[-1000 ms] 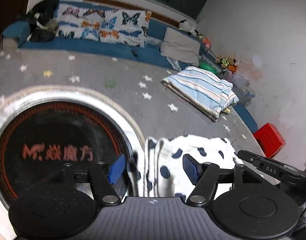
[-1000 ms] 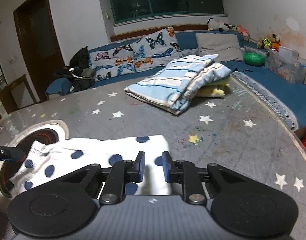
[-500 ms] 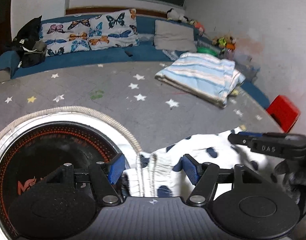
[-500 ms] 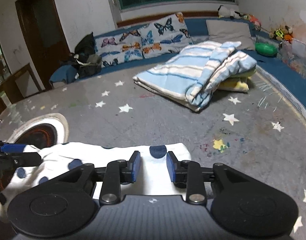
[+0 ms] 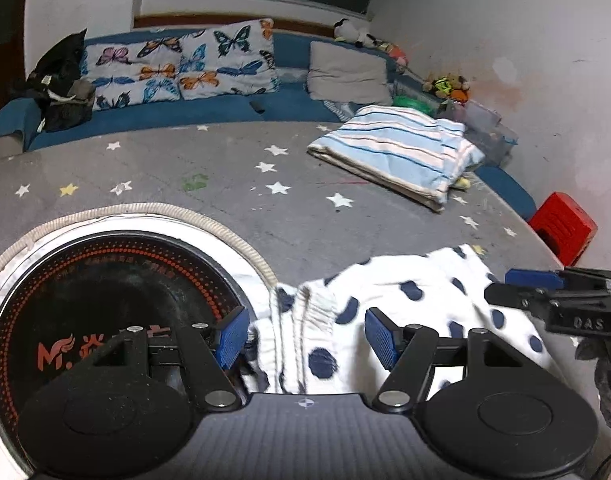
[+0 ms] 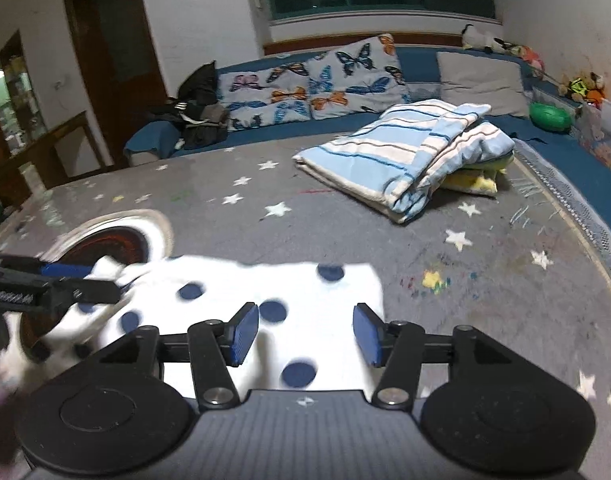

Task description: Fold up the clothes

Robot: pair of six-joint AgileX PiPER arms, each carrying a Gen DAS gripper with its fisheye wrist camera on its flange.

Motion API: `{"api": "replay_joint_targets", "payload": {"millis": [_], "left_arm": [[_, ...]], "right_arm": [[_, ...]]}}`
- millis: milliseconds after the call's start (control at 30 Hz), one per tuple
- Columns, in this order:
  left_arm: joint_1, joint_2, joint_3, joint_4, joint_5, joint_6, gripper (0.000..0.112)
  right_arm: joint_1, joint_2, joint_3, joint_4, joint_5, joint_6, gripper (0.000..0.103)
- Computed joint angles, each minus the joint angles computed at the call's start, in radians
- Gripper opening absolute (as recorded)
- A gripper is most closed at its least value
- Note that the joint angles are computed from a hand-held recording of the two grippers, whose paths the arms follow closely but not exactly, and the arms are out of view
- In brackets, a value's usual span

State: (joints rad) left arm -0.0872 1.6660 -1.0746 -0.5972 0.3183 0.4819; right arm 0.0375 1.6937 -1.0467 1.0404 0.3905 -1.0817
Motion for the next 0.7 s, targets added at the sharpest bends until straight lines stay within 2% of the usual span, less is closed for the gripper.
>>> {"api": "replay_joint_targets", "payload": {"millis": [133,267,333,500,633,667,700], "left_arm": [[-0.017,-0.043,0.056,0.016,-0.032,0.005,0.067],[-0.015,-0.058,0.076,0.036,-0.038,-0.016,0.067],[-0.009,-0.058,0.08,0.053,-0.045,-0.026,0.067],[0.0,-0.042,0.076,0.199,-0.067,-0.157,0.067],[0.021,-0.071,0.108,0.097,-0.059,-0.062,0.067],[0.024,-0.082,0.12,0.068,-0.058,-0.034,0.068],[0.027,-0.094,0.132,0.041,-0.056,-0.007,0.07]], "right_arm": [[-0.039,-0.097,0.114,0.099,0.071,-0.143,0.052],[-0.061,-0.179,0.221,0.159,0.107,-0.228,0.052],[-0.062,-0.194,0.254,0.16,0.102,-0.235,0.052],[-0.078,-0.225,0.334,0.2,0.064,-0.273,0.052],[-0.106,-0.275,0.373,0.241,0.077,-0.294,0.055],[-0.105,-0.286,0.38,0.251,0.076,-0.301,0.058],[-0.102,-0.296,0.39,0.27,0.073,-0.315,0.065]]}}
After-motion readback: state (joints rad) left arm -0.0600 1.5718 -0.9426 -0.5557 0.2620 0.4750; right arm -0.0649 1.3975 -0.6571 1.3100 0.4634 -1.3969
